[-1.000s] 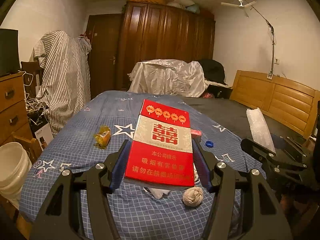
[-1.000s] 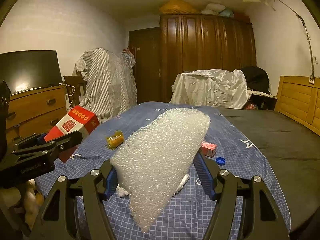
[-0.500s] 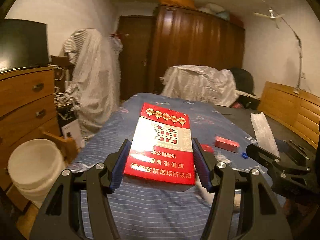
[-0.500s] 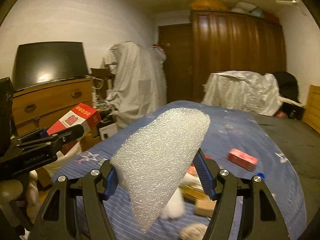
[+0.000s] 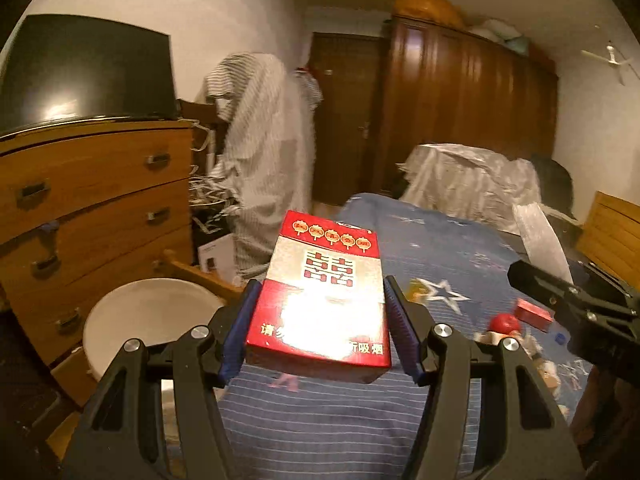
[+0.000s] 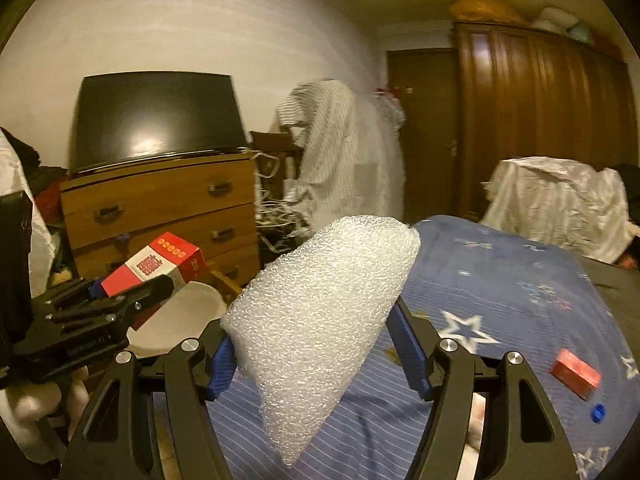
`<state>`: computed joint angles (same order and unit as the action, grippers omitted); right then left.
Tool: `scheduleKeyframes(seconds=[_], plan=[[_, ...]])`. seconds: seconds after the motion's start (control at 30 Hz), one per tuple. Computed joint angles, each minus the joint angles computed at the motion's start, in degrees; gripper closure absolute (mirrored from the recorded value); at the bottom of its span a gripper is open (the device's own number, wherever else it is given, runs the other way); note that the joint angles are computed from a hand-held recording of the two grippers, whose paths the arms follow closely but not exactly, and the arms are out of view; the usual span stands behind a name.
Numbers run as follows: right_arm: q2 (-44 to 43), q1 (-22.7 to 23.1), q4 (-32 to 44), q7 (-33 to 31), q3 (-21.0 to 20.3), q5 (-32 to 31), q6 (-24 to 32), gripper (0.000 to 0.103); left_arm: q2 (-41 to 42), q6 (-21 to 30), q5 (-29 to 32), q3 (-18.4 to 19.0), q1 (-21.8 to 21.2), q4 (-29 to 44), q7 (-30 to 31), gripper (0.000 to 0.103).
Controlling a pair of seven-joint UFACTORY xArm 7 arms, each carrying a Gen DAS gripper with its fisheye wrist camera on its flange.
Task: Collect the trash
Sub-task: 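Carry both held items over the white bucket and release them inside, then return both tools to the bed and approach the remaining trash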
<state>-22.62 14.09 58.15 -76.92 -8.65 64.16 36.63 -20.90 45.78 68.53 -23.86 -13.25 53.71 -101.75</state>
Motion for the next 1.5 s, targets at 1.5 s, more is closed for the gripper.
scheduleKeyframes(seconds=[1.5], plan=[[50.1, 6.7, 50.9, 40.2, 25.8, -36.9, 20.4, 0.021, -12.8, -23.4, -41.7, 14.6, 26.1, -24.5, 42.7, 0.040]])
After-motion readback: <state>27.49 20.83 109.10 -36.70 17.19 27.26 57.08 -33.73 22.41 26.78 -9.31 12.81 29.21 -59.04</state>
